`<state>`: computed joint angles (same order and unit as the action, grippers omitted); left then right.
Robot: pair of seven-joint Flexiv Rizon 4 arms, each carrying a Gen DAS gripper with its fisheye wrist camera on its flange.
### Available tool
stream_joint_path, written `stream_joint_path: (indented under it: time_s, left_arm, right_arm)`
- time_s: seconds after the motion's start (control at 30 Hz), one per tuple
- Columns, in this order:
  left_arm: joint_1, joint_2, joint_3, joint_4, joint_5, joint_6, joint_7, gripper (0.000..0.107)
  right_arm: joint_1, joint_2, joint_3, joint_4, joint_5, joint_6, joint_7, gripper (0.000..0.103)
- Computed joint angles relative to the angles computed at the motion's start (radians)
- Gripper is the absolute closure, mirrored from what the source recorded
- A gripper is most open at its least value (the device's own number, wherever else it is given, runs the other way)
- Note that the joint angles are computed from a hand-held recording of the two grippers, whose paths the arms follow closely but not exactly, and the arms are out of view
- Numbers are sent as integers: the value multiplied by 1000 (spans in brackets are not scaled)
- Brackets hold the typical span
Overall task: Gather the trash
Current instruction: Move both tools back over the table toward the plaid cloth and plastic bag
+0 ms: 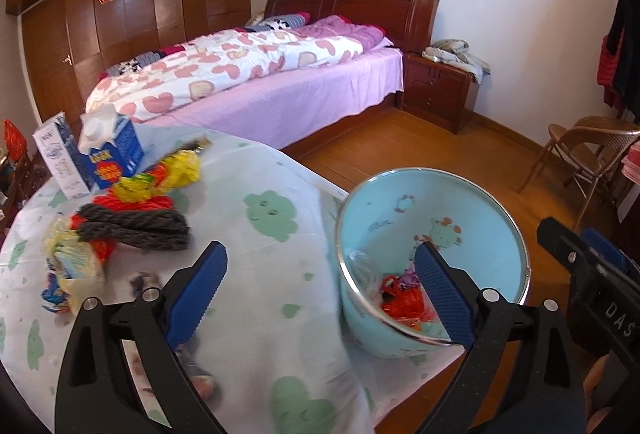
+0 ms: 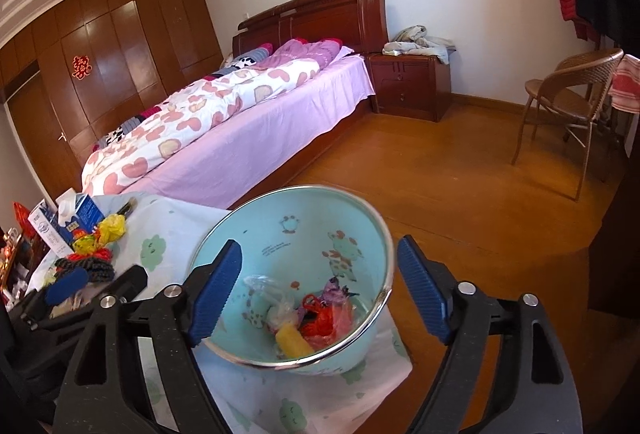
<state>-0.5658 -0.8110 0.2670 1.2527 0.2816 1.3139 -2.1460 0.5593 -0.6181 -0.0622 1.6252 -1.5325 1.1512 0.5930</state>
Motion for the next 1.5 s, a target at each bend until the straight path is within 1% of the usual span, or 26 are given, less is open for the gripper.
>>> stream_joint_path:
  time_s: [0.1,0.23,0.37,0.43,0.53,0.7,0.77,1.07,1.13,1.37,1.5]
  left_arm:
    - [-18,28,41,42,31,28,-29,10]
    - [-21,65,63,100,53,58,-48,10]
    - [-13,98,76,155,61,79,-65,10]
    - [-13,111,90,179,65,90,-77,10]
    - [-15,126,113,209,73,101,-99,10]
    - [-4,151,129,259,76,118,-117,10]
    - [4,161,131,281,77,124,-116,10]
    - [8,194,192,367,92,152,-163,10]
    - [20,205,193,391,88,160,-168,10]
    - [69,236,190,471,57,207,-152,10]
    - [105,249,178,515,20,224,-108,10]
  right_arm:
    - [14,1,3,0,-11,-17,15,19]
    - [44,-12,9,-19,25,-60,-26,19]
    - [101,-24,0,-48,42,-141,-75,19]
    - [132,-27,-9,-60,34,-192,-70,19]
    - [148,-37,-6,-75,34,-222,-67,19]
    - [142,-61,8,-111,93,-153,-115,19]
    - [159,-76,3,-132,128,-151,-159,19]
    - [236,-157,-31,-247,266,-117,-309,19]
    - [256,-175,-42,-273,296,-117,-344,19]
    - [315,-242,-76,-374,400,-118,-450,19]
    - [336,-282,-86,-434,459,-113,-513,20]
